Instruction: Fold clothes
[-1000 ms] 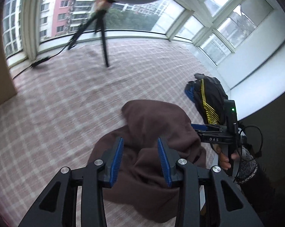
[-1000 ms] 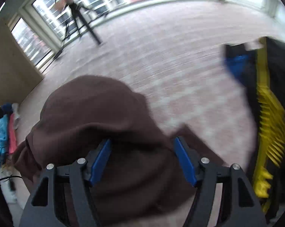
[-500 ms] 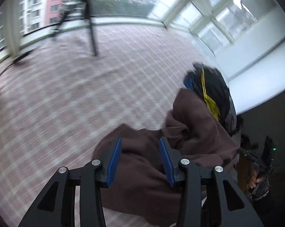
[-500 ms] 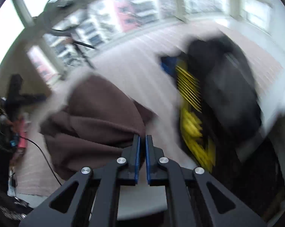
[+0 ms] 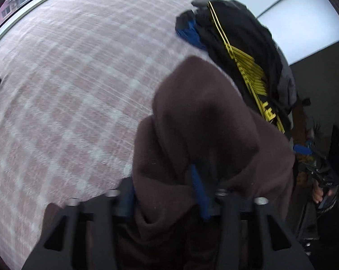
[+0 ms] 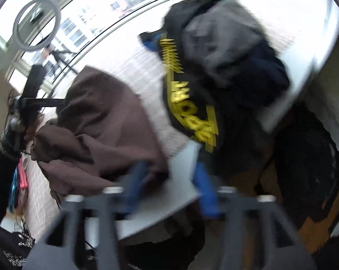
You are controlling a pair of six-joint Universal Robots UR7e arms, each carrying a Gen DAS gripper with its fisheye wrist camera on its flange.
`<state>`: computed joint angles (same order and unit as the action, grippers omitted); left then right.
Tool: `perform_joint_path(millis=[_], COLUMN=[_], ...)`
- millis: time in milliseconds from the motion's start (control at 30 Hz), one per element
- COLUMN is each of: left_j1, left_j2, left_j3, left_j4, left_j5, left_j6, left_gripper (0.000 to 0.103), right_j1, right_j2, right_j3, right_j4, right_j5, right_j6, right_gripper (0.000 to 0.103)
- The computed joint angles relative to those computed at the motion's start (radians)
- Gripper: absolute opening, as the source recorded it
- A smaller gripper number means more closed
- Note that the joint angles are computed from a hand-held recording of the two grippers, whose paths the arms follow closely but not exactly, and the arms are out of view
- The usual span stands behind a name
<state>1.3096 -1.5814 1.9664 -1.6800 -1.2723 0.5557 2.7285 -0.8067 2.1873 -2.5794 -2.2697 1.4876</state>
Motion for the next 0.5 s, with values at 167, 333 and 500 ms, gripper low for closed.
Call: perform_joint_path(millis=[167,333,500], left_j1=[0.012,0.02,0.045], left_j2=[-0.084,-0.202,-0.291], left_j3=[-0.012,-0.163,-0.434], left_j4=[-0.001,0.086,0.099], left_j5=[-0.087,-0.196,-0.286], left_j6=[0.021,0.013,-0.007], left_gripper=[0.011,0.009,0.009], right_j1=[-0.121,-0.07,0.025], right_j2=[0.082,0.041,0.019], right_j3=[0.039,-0.055,-0.316], right_j4=[-0.272,-0.235,-0.124], right_j5=[0.105,0.008,-0.224], right_j6=[-0.167,-0.233,-0.562], right_gripper=[0.034,0.007,0.007])
